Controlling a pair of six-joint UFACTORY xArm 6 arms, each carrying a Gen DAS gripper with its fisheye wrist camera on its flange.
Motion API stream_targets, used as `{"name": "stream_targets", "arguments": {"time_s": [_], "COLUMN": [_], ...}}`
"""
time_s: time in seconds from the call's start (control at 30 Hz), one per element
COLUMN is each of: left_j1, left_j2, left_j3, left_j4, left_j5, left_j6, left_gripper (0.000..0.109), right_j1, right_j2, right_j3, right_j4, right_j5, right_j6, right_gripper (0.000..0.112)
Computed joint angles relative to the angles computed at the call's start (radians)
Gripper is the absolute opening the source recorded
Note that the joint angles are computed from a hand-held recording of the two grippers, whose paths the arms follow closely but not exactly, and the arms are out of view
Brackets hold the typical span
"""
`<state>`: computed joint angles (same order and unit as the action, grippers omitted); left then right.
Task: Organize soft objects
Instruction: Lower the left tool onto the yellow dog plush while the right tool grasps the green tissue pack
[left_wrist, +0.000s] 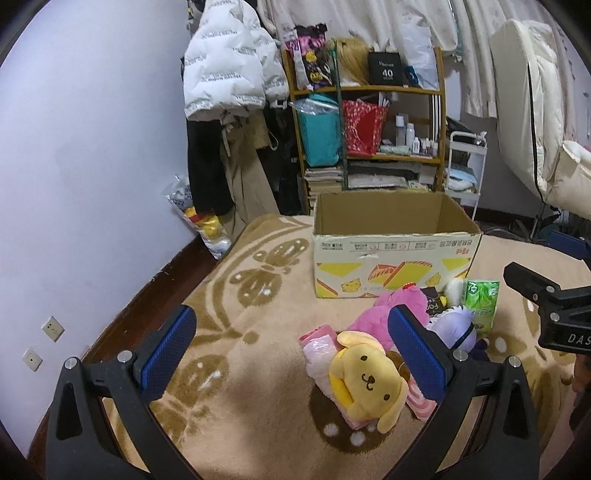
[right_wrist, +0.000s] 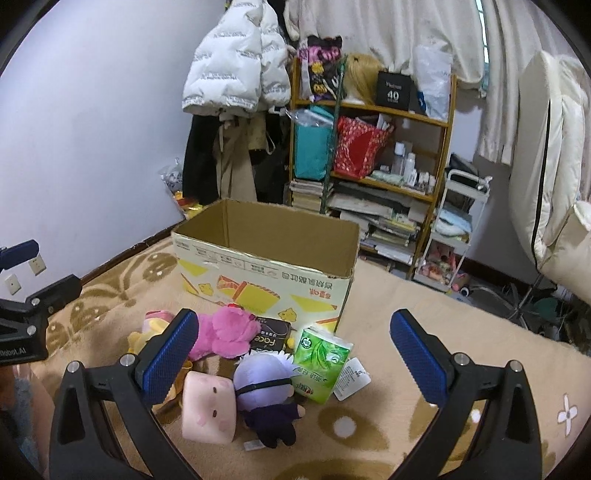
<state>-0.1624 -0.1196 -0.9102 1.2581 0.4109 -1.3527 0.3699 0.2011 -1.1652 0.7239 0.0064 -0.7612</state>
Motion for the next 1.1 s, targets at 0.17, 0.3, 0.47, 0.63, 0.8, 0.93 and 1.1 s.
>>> {"name": "stream_targets", "arguments": {"time_s": [0.17,0.3,0.47,0.63,0.8,0.93,1.1], "left_j1": [0.007,0.014,0.014,0.003,-0.004,-0.012,-0.024], "left_j2": [0.073,0.136,0.197,0.255,0.296,0.326,0.355], "left_j3": [-0.051,-0.089,-0.125,-0.155,-0.168,-0.182,-0.188], "left_j4": [-0.048,-0.09,-0.161,-0.249,-0.366,-0.46,-0.577], "left_j5": [-0.012,-0.026,-0.041,-0.049,-0.052,-0.038,-0.033], "left_j6": [0.043,0.081,0.138,0.188,0.269,0.352,0.469], "left_gripper": [0.102,0.102,0.102,0.102,0.102,0.102,0.092], "right_j1": [-0.017,-0.033,-0.055,-0.078,-0.09,-0.097,-0.103], "right_j2": [0.067,0.116,0.165,0.224,0.25,0.271,0.28], "right_j3": [-0.051,-0.084,-0.12,-0.189,-0.219,-0.244,-0.247], "right_j4": [-0.101,-0.217,-0.341,-0.386,-0.378,-0.404,-0.438], "right_j5": [0.01,0.015,0.005,0.064,0.096,0.135,0.141], "right_j6": [0.101,0.206,0.317,0.391,0.403,0.431,0.45], "right_gripper": [0.103,0.103,0.103,0.103,0.103,0.103,0.103]}}
